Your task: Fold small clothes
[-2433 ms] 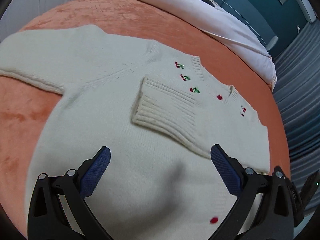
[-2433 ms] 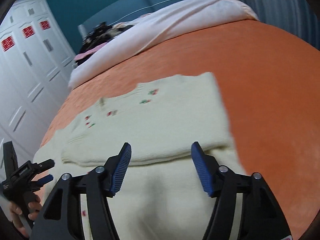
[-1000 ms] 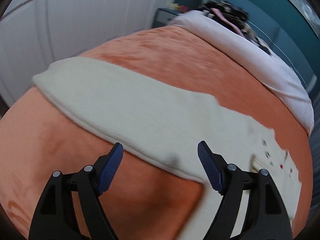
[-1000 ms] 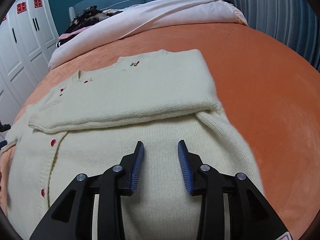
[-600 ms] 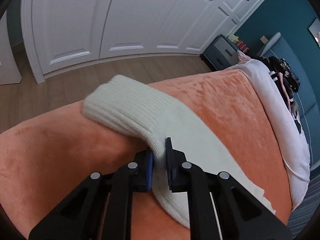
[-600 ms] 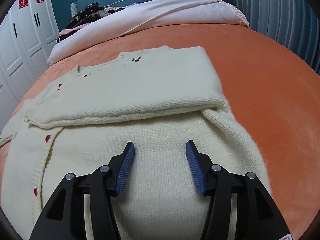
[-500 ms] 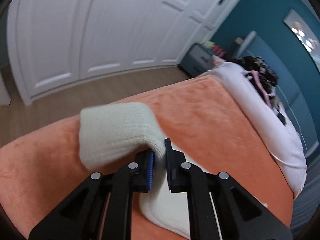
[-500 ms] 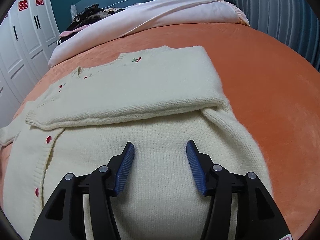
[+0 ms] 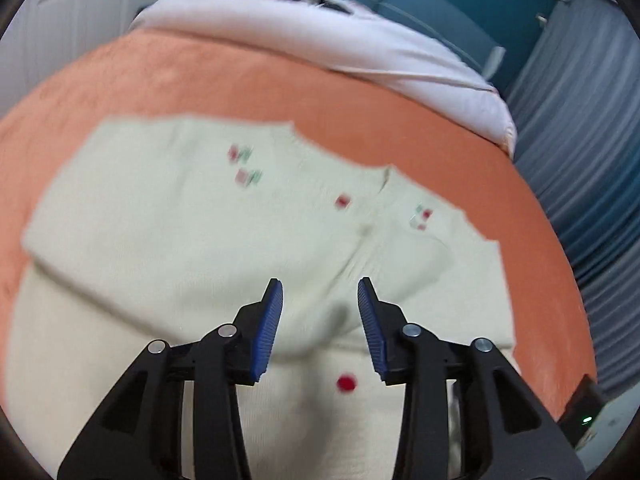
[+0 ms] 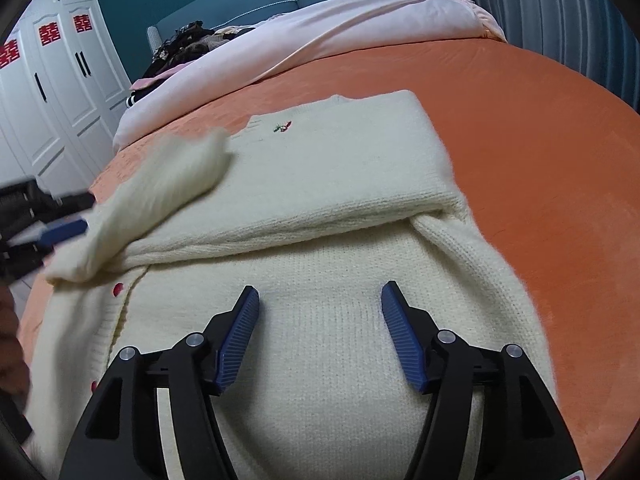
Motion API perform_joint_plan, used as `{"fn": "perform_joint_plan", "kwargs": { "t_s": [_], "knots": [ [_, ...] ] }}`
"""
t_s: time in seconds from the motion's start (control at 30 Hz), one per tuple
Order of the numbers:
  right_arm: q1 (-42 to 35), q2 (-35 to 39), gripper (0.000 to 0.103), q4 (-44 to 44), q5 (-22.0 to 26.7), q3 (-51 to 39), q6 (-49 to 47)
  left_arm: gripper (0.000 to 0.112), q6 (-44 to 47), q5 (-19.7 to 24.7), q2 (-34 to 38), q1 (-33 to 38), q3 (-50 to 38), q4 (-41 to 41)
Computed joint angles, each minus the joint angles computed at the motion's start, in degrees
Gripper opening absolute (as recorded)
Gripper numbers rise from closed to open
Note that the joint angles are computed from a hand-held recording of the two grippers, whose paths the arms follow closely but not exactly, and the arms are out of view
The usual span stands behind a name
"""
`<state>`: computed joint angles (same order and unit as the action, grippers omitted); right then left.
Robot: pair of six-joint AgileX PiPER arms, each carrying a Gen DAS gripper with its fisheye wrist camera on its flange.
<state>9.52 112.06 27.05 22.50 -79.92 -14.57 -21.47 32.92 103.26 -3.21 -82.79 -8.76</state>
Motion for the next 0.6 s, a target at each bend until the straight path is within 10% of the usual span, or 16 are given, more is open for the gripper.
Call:
{"fn": "perform_joint_plan", "kwargs": {
  "t_s": [0.13,0.27,0.47,0.53,0.6],
  "knots": [
    [-0.28,-0.71,0.061,0.70,0.65,-0.19,-0.04,0.041,-0.13,-2.10,-3.47,4.13,5.93,-2.65],
    [-0.40,-4.05,0.065,8.66,0.47,-0.72,-5.27,0.068,-1.47,-5.64,-8.10,12.09,9.89,-2.68],
    [2.40,11.82,0.073,1.46,20.97,-28.22,10.07,0.066,12.25,0.94,-2.60,24.58,9.54,-27.48],
    [4.30,14.48,0.060,-1.95,21.49,-31.57,14.42,0.056,17.11,0.99,-3.45,27.58,12.46,-33.89],
    [6.09,17.13,0.009,-6.57,24.41,-37.63,16.85,0.027,18.33,0.93,-3.19,27.60,11.09,-33.32]
  ]
}}
